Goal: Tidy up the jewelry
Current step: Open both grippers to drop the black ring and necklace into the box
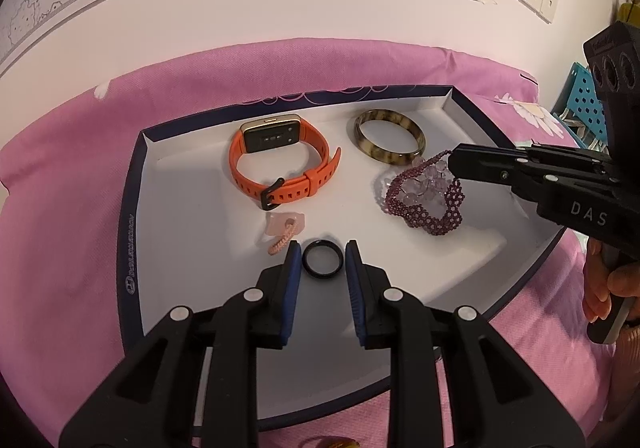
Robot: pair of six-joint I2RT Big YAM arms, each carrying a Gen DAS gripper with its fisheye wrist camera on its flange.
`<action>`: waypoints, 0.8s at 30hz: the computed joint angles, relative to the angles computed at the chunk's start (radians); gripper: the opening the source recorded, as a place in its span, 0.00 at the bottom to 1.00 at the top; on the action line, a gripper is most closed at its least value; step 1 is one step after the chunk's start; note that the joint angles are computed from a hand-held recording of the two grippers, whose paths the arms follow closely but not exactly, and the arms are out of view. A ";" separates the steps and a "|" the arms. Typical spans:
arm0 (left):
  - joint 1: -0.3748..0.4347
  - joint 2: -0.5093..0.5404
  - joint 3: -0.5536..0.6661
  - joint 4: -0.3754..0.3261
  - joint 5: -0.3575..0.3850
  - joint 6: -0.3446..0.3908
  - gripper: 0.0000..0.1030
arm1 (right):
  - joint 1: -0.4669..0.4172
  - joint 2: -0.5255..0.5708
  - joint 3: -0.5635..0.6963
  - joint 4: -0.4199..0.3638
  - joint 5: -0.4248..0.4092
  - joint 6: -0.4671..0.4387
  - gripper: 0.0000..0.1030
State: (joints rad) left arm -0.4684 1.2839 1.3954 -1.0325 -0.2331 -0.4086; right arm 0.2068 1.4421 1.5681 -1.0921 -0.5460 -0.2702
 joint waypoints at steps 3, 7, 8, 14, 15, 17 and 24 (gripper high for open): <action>0.001 -0.002 -0.003 0.004 0.003 -0.001 0.23 | 0.001 0.002 -0.001 -0.004 0.007 0.001 0.03; 0.002 -0.012 -0.010 0.011 0.005 -0.008 0.37 | -0.001 0.005 0.000 -0.005 0.018 0.010 0.06; 0.002 -0.018 -0.013 0.014 0.008 -0.011 0.37 | -0.002 0.006 0.001 -0.005 0.024 0.013 0.07; -0.011 -0.053 -0.021 0.017 -0.011 -0.017 0.47 | -0.014 -0.005 -0.004 0.003 0.040 0.031 0.15; -0.017 -0.063 -0.023 0.016 -0.020 -0.016 0.48 | -0.016 -0.010 -0.007 0.007 0.042 0.034 0.19; -0.031 -0.083 -0.028 0.015 -0.036 -0.014 0.49 | -0.022 -0.021 -0.012 0.009 0.038 0.033 0.20; -0.076 -0.184 -0.080 0.016 -0.086 -0.008 0.51 | -0.038 -0.102 -0.056 -0.017 -0.038 -0.030 0.28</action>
